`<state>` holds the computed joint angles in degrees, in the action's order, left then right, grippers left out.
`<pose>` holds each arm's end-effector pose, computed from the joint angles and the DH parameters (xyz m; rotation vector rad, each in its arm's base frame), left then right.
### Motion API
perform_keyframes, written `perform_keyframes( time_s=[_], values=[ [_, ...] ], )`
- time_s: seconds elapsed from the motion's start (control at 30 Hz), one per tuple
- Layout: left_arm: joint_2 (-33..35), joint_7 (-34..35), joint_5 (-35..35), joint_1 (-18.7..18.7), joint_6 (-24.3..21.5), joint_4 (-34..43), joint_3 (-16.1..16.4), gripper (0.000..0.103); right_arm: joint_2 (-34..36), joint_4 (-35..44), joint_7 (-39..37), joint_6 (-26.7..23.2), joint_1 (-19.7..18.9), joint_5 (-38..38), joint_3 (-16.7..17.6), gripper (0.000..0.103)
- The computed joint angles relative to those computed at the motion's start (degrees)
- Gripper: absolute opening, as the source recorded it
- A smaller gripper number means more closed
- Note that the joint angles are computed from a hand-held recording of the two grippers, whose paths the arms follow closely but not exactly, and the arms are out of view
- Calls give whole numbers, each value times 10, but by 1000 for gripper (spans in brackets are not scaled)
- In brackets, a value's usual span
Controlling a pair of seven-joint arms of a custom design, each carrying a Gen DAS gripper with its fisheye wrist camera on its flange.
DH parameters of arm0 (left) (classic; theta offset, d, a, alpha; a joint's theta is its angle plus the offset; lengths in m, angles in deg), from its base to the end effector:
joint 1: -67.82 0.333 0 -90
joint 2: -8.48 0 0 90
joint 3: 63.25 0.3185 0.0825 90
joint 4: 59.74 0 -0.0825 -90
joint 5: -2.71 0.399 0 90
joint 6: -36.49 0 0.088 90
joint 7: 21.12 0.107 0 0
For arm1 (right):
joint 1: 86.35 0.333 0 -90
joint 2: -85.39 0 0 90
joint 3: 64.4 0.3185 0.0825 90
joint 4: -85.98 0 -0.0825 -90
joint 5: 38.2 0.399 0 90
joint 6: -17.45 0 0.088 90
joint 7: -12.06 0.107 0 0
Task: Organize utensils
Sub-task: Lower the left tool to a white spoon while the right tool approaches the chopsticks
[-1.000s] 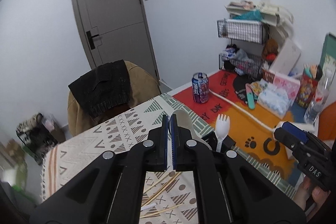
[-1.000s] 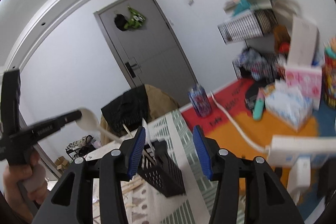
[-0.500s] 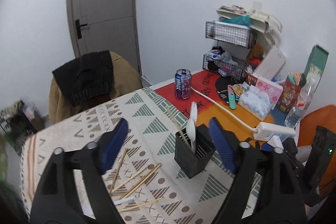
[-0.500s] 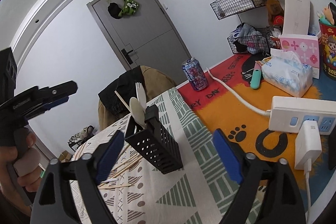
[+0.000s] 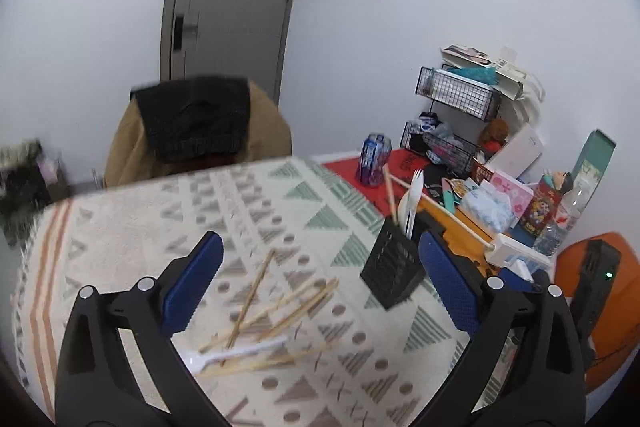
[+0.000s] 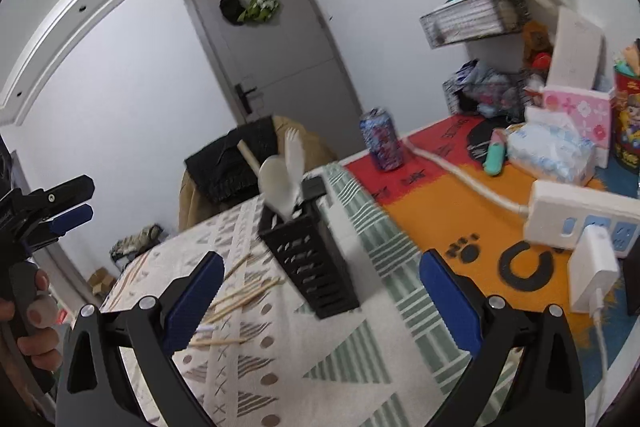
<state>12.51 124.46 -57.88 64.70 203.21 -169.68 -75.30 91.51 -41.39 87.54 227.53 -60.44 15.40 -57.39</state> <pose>0.6211 -0.1099 0.5353 -1.4315 1.9324 -1.2729 0.5197 0.2098 0.4477 -1.1886 1.6377 -0.6473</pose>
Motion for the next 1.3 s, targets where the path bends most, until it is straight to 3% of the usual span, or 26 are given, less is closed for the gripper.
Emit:
perform_keyframes(
  time_s=[0.1,0.3,0.43,0.53,0.63,0.8,0.97,1.07,1.17,1.3],
  values=[
    [-7,-21,3,9,2,-17,11,98,-4,-19,92,-20,-20,-96,6,96],
    [-8,-41,-12,28,-21,-35,28,93,5,-18,163,-44,-24,-159,3,93],
    [-1,-63,-14,41,-37,-42,35,78,10,-18,217,-59,-34,-205,7,84],
    [6,-74,-24,52,-43,-49,37,67,17,-22,325,-80,-73,-314,28,77],
    [15,-91,-30,62,-50,-54,37,59,23,-19,370,-89,-82,-355,32,71],
    [37,-118,-59,82,-57,-57,35,56,44,-8,497,-100,-126,-443,69,66],
    [69,-164,-61,107,-78,-48,29,55,89,24,652,-113,-236,-600,167,61],
    [80,-171,-83,120,-89,-46,22,55,109,49,671,-144,-259,-625,196,61],
    [90,-177,-102,128,-100,-44,16,53,124,69,649,-161,-237,-591,185,61],
    [101,-177,-125,130,-96,-40,11,50,151,92,634,-172,-241,-551,198,59]
  ],
)
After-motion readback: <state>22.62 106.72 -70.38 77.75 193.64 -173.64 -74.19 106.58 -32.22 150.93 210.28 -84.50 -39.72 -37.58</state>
